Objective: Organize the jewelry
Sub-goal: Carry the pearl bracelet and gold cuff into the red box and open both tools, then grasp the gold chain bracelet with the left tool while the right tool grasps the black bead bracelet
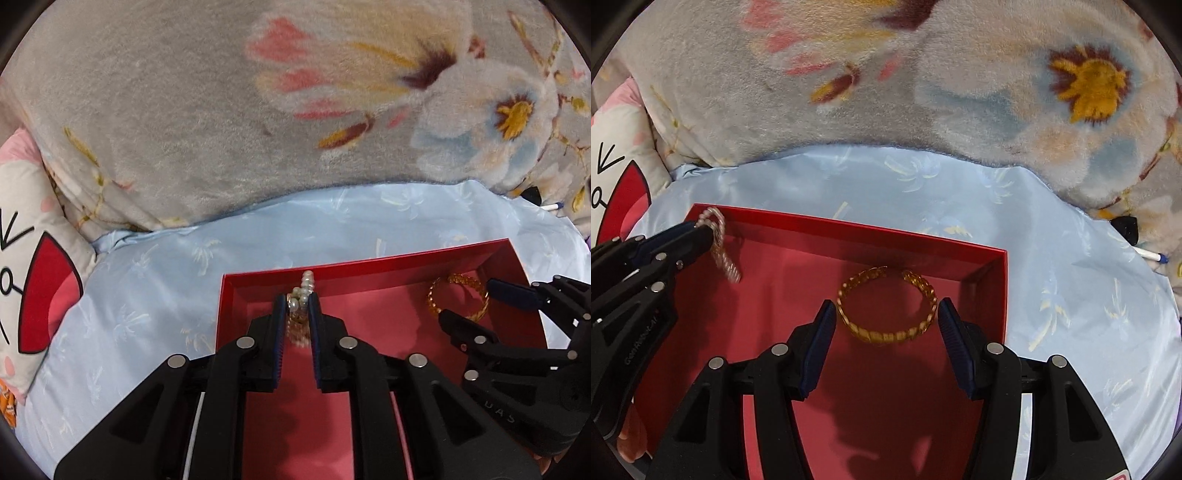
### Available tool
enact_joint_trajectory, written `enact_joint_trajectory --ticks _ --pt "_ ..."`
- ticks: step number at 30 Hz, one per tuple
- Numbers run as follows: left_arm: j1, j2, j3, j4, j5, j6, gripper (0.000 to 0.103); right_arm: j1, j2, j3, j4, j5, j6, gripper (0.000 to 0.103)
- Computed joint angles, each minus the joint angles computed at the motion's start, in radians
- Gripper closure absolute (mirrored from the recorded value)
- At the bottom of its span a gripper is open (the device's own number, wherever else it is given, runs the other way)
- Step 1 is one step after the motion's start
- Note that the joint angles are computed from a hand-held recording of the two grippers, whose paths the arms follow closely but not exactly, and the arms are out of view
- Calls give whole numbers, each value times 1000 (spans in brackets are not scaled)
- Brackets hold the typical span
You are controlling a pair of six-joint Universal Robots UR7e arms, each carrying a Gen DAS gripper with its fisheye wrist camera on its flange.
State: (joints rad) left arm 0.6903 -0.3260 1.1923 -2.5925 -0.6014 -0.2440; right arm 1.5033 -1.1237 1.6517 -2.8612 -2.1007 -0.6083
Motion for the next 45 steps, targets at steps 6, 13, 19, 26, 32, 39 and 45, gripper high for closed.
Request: enact_joint_trajectory --ticks 6,13,19,26,32,39,45 --pt "-24 -14 64 -130 68 61 45 -5 -40 39 -53 38 -18 37" --pt "-90 -136 252 -177 76 8 44 1 -203 199 -76 92 -24 37" --pt "-184 -307 539 -179 77 -159 37 -12 -447 460 -124 156 -67 32" --pt "-301 -453 829 -87 8 -419 37 -115 -792 770 -96 257 -148 32" --pt "-389 -465 960 -61 -54 -588 37 -286 -1056 946 -16 394 -248 32" --pt "-463 -456 1045 -122 -127 -646 33 -483 -1250 1051 94 533 -358 32" --pt "-496 -454 1079 -161 -132 -645 33 -531 -1274 1051 129 573 -364 39"
